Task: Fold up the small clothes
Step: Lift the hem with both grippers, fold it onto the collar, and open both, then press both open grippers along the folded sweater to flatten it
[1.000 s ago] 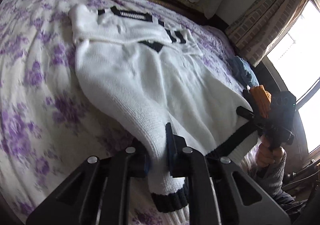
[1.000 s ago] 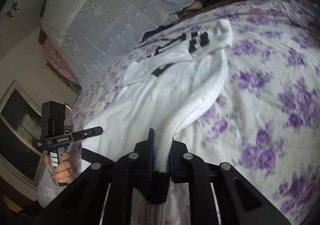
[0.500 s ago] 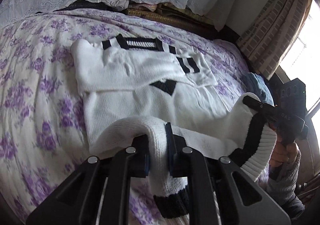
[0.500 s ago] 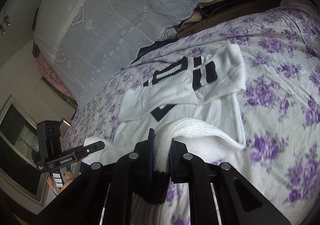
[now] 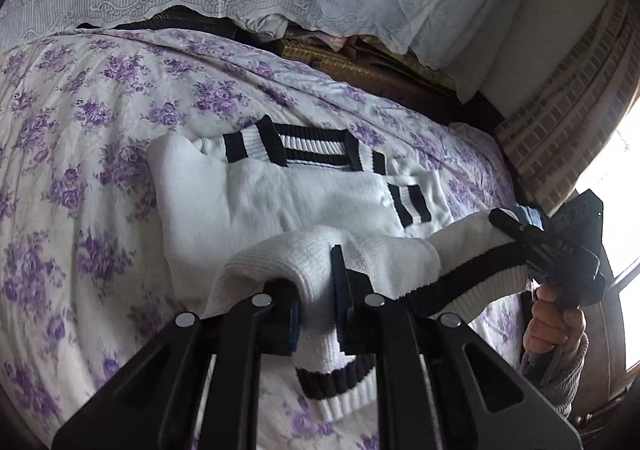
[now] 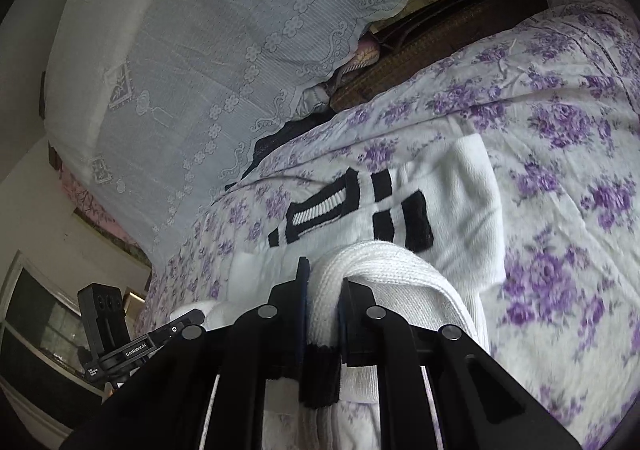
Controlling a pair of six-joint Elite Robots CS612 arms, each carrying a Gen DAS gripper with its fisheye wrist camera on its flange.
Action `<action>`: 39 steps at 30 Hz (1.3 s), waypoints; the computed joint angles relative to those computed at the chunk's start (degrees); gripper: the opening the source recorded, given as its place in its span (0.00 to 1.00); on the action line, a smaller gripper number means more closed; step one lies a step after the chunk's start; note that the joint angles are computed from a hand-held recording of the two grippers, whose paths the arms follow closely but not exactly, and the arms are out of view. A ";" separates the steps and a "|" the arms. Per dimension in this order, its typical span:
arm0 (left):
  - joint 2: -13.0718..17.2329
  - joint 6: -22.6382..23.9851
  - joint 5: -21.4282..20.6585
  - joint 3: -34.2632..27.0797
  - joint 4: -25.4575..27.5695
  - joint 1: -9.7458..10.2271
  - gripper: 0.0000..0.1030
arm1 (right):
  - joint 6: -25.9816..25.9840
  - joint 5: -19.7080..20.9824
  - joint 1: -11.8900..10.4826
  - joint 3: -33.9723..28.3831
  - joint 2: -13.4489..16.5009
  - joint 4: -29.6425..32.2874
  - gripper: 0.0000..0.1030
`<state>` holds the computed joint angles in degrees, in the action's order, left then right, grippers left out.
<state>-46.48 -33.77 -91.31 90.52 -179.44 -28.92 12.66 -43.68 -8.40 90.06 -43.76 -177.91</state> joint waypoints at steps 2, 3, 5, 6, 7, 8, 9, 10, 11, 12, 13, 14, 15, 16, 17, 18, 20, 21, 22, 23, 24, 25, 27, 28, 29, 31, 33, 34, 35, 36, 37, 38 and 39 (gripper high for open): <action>1.02 -0.47 -0.88 -1.66 1.02 0.69 0.12 | 0.56 -0.12 0.23 -1.64 0.91 0.66 0.12; 1.39 -0.65 -1.20 -2.18 1.24 0.92 0.12 | 0.89 -0.21 0.39 -2.63 1.47 1.11 0.12; 2.30 -1.20 -1.97 -3.54 1.90 1.49 0.12 | 1.01 -0.64 0.67 -4.22 2.33 2.34 0.12; 2.71 -1.44 -2.43 -4.08 2.05 1.75 0.12 | 1.04 -0.91 0.84 -5.18 2.87 3.01 0.12; 3.24 -1.79 -2.85 -4.84 2.48 2.05 0.12 | 1.10 -1.19 0.99 -6.05 3.39 3.57 0.12; 3.80 -2.14 -3.18 -5.63 3.09 2.32 0.12 | 1.19 -1.43 1.13 -6.89 3.93 4.19 0.12; 4.23 -2.38 -3.36 -6.23 3.71 2.51 0.12 | 1.29 -1.65 1.23 -7.54 4.37 4.74 0.12; 4.91 -2.78 -3.64 -7.19 4.82 2.79 0.12 | 1.52 -1.93 1.33 -8.27 4.89 5.31 0.12; 5.45 -3.07 -3.84 -7.90 5.68 2.96 0.12 | 1.69 -2.13 1.38 -8.93 5.43 5.84 0.13; 6.08 -3.50 -3.90 -8.70 6.82 3.13 0.13 | 1.80 -2.46 1.44 -9.72 6.16 6.49 0.15; 6.74 -4.14 -4.22 -9.41 7.77 3.31 0.15 | 1.82 -2.82 1.45 -10.22 6.67 7.11 0.15; 7.28 -4.81 -4.99 -9.82 8.19 3.51 0.15 | 2.18 -2.68 1.36 -10.83 7.44 7.77 0.16; 7.50 -5.29 -5.42 -9.68 7.64 3.62 0.16 | 2.13 -1.93 1.16 -11.17 7.93 8.69 0.16; 7.35 -5.51 -5.14 -8.81 5.85 3.49 0.18 | 1.92 -1.04 0.92 -11.30 8.16 9.88 0.16; 6.79 -5.02 -4.50 -7.86 4.79 3.26 0.21 | 1.74 -0.22 0.72 -11.17 8.16 10.24 0.16; 5.90 -3.87 -3.57 -6.72 3.67 2.93 0.30 | 1.42 1.01 0.38 -10.61 7.86 9.56 0.19; 4.01 -1.54 -0.24 -4.04 0.25 2.02 0.59 | -0.33 2.25 0.00 -9.09 6.57 8.26 0.32; 2.54 -0.19 4.08 -1.77 -2.34 1.01 0.81 | -1.81 2.47 -0.06 -8.33 5.75 8.22 0.45; 1.63 0.77 6.56 -0.42 -3.50 0.39 0.88 | -3.06 2.20 -0.08 -7.59 4.95 8.40 0.50; 0.66 2.40 7.96 1.04 -4.58 -0.20 0.87 | -4.51 0.97 0.04 -6.73 3.96 8.39 0.52; 0.06 3.59 7.29 1.93 -5.16 -0.40 0.88 | -7.21 -1.93 0.36 -5.53 2.47 8.74 0.52; -0.38 4.84 5.40 2.72 -5.68 -0.52 0.88 | -10.35 -4.12 0.65 -4.37 1.15 9.01 0.52; -0.81 7.78 3.14 3.37 -3.43 -1.24 0.88 | -13.47 -4.44 0.62 -2.47 -0.27 8.06 0.52; -0.91 9.29 3.78 3.51 -1.81 -1.80 0.87 | -15.69 -3.53 0.48 -1.27 -1.04 8.21 0.50; -0.88 11.05 5.58 3.57 0.08 -2.65 0.88 | -17.50 -3.22 0.45 -0.60 -1.47 8.59 0.45; -0.40 14.10 9.72 3.10 3.84 -4.12 0.87 | -23.06 -4.75 0.84 1.74 -2.92 9.68 0.39; 0.33 16.01 12.01 2.17 7.26 -5.04 0.87 | -27.22 -6.27 1.15 3.67 -3.95 11.08 0.34; 0.50 16.63 12.71 2.08 7.73 -5.29 0.87 | -28.94 -6.65 1.18 4.74 -4.33 11.33 0.34; 0.61 17.18 14.20 2.12 7.98 -5.63 0.87 | -30.28 -7.38 1.29 5.62 -4.61 11.50 0.34; 0.74 17.42 16.31 2.03 8.25 -5.99 0.87 | -30.93 -8.27 1.42 6.10 -4.71 11.53 0.34; 1.03 16.92 18.79 1.52 8.99 -6.18 0.87 | -31.77 -9.65 1.76 6.24 -4.72 11.87 0.34; 1.25 15.85 19.49 0.88 10.03 -6.01 0.87 | -32.50 -10.55 2.06 5.99 -4.57 12.31 0.34; 1.48 14.29 18.94 0.03 11.57 -5.52 0.87 | -33.05 -12.71 2.72 5.22 -4.16 12.75 0.34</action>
